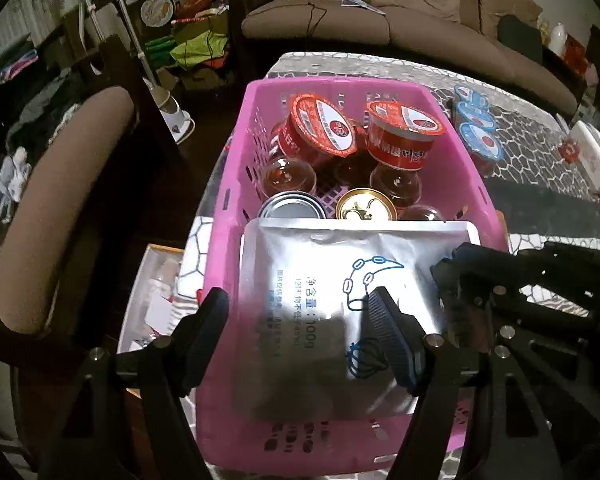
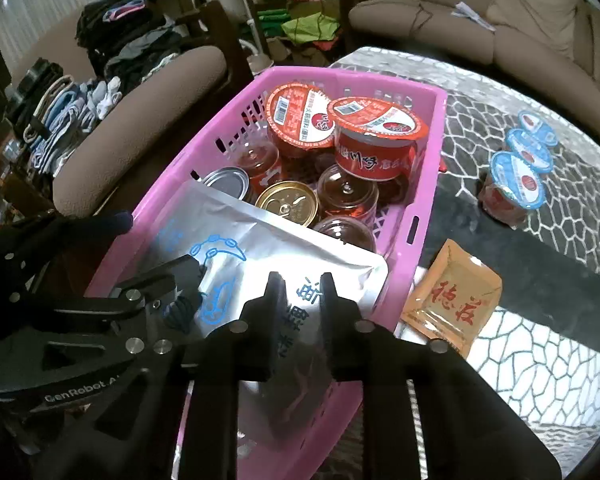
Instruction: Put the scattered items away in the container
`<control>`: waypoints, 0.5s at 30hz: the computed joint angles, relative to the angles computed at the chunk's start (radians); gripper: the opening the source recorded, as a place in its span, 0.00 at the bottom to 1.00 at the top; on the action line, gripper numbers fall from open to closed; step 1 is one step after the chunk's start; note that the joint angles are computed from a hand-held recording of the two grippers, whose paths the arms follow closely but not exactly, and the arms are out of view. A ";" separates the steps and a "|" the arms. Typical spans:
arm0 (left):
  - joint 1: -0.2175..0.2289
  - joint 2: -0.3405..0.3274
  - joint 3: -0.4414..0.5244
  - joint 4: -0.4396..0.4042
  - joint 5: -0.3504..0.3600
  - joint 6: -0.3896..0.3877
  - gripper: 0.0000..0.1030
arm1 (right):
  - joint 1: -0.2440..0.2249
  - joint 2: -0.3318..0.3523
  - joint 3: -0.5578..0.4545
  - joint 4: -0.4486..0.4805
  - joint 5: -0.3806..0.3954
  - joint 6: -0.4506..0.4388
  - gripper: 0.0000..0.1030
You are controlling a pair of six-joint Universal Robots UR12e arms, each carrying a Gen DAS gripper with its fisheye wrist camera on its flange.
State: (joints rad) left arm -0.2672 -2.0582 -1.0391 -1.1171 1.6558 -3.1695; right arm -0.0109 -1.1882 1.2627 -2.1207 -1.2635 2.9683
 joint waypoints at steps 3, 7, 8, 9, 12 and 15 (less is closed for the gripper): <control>0.003 0.007 -0.006 0.005 -0.010 -0.007 0.71 | -0.001 -0.001 -0.009 0.025 0.011 -0.008 0.18; 0.001 0.016 -0.013 0.018 -0.001 0.001 0.71 | -0.003 -0.012 -0.007 0.023 0.020 -0.017 0.20; 0.001 0.020 -0.017 0.022 -0.002 0.002 0.71 | -0.003 -0.014 -0.007 0.021 0.021 -0.016 0.20; 0.000 0.023 -0.021 0.027 -0.001 0.003 0.71 | -0.004 -0.017 -0.006 0.017 0.022 -0.013 0.20; 0.000 0.032 -0.033 0.041 -0.005 0.001 0.71 | -0.007 -0.024 -0.006 0.026 0.032 -0.017 0.21; 0.010 0.039 -0.036 0.036 -0.049 -0.018 0.71 | -0.008 -0.032 -0.003 0.030 0.029 -0.019 0.28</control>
